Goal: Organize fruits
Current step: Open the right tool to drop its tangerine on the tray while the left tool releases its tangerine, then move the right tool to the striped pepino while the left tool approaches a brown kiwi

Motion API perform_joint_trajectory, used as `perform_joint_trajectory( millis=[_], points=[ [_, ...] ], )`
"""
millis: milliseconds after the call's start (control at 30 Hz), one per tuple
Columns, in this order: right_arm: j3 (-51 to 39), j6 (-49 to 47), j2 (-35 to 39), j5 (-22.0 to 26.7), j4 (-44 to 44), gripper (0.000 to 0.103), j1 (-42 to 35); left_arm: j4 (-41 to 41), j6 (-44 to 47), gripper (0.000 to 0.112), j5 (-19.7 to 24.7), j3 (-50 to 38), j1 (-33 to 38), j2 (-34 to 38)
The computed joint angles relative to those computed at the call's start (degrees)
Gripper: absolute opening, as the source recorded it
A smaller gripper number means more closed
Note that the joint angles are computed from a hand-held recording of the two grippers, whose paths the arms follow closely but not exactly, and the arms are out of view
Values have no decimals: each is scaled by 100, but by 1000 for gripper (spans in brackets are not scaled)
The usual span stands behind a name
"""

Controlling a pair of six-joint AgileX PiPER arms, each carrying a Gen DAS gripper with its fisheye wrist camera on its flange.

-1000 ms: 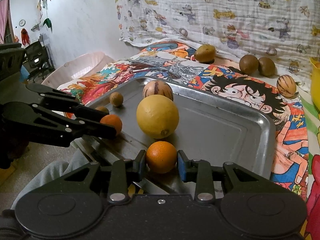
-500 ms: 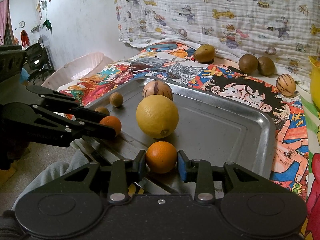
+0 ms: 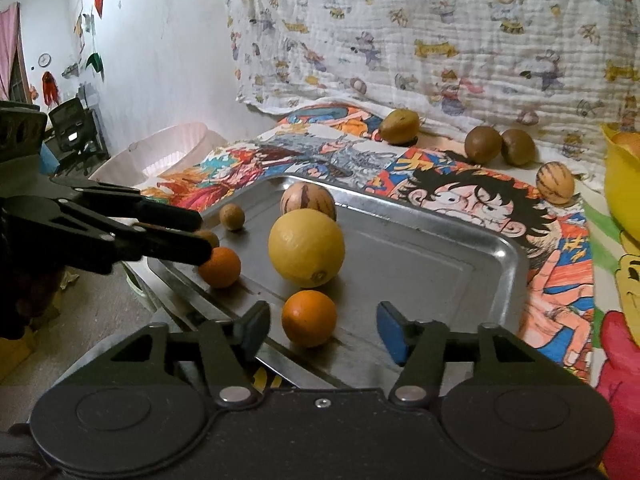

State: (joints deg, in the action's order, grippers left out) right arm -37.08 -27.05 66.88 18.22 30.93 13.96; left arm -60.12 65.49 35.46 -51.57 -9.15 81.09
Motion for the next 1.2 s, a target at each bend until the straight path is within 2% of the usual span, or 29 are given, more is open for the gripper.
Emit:
perform_joint_trajectory(
  millis=[33,100,167,200,267,433,700,833,1000,1200],
  points=[
    [14,-2,-60,21,-15,71,-35,-122,91,72,28,11,50,-23],
    [38,-24,-187,64,-17,78,-109,-333,245,90,20,44,114,-92],
    [50,-81,-308,112,34,88,-207,-469,332,101,-115,96,131,-212],
    [48,-92,-354,130,43,90,-251,-480,316,102,-207,105,124,-267],
    [51,-124,-463,140,54,98,-351,-372,182,102,-240,27,139,-320],
    [-75,-546,-702,216,278,102,-743,311,-538,102,-239,-449,166,-312],
    [-836,-2150,-540,239,1200,102,-1581,1609,-1820,103,-165,-1828,61,187],
    [-1326,-2947,-101,182,1764,102,-1882,2357,-2552,103,-122,-2710,-173,705],
    [-2030,-3358,612,220,2124,102,-2185,3272,-3334,103,165,-3946,-542,1529],
    [-2623,-3416,1440,258,2155,102,-2352,4145,-3895,103,955,-5945,-1002,2879]
  ],
)
